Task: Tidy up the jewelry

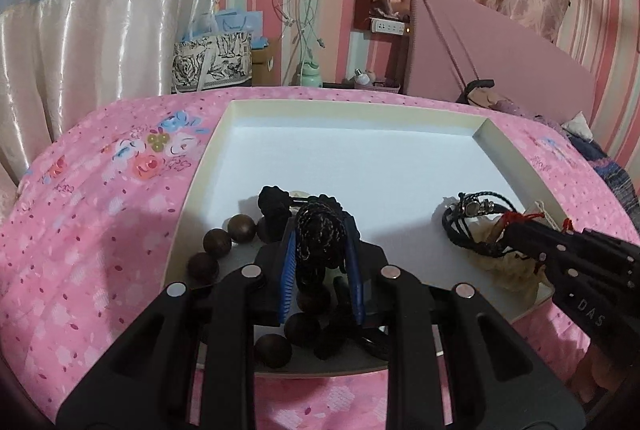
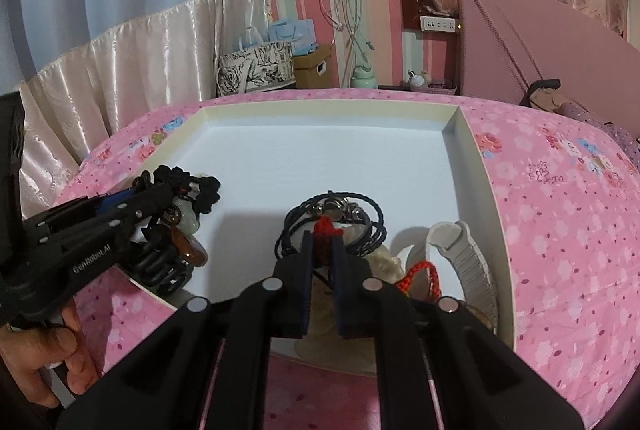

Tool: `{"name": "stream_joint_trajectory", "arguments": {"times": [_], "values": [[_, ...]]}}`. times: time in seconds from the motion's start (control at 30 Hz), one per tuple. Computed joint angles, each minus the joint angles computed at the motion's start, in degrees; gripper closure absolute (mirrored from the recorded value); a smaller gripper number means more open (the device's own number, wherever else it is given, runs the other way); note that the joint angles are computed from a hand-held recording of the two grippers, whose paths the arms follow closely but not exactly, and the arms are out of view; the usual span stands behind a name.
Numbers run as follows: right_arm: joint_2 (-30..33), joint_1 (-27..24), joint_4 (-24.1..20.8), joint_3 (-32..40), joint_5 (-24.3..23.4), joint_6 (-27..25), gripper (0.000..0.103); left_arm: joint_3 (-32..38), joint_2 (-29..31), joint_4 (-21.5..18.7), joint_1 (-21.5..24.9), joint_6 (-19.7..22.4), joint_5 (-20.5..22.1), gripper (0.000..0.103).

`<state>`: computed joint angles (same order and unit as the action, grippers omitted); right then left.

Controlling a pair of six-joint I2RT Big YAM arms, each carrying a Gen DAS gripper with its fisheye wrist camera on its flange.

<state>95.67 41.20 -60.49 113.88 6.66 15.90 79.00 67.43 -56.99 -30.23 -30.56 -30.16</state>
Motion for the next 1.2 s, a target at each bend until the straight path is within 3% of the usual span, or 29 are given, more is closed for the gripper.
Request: {"name": "stream_joint_trajectory", "arguments": {"times": [0.37, 0.5, 0.63, 0.77, 0.9, 1.13, 1.2], "values": [[-0.24, 0.31, -0.39, -0.17, 1.46, 0.00, 0.091, 1.10, 0.78, -1.39, -0.34, -1.97, -1.45, 0.077], [-0.80, 0.32, -0.32, -0.88, 2.60, 0.64, 0.089, 0.86, 0.52, -2.03, -0.38, -2.85, -2.84, 0.047], [-1.42, 0.10, 0.43, -1.67, 2.94, 1.30, 0.067, 0.41, -0.09, -1.36, -0.78, -2.81, -3.85, 0.033], [-1.69, 0.06, -0.39, -1.18, 4.36, 0.89, 0.059, -0.03, -0.54, -0.33, -1.52, -1.98, -4.90, 0.016], [-3.96, -0.61, -1.23, -1.69, 6.55, 0.06, 0.037, 0.62, -0.40, -3.41, -1.52, -2.78, -4.27, 0.015], [-9.17, -1.48, -2.49, -8.27, 7.41, 2.13, 0.035, -1.97, -4.90, -5.29, -5.05, -4.10, -6.97, 0.015], [-11.30, -0.89, -0.87, -11.01, 7.48, 2.68, 0.035, -3.27, -7.15, -6.01, -8.18, -6.08, -11.08, 0.012]]}}
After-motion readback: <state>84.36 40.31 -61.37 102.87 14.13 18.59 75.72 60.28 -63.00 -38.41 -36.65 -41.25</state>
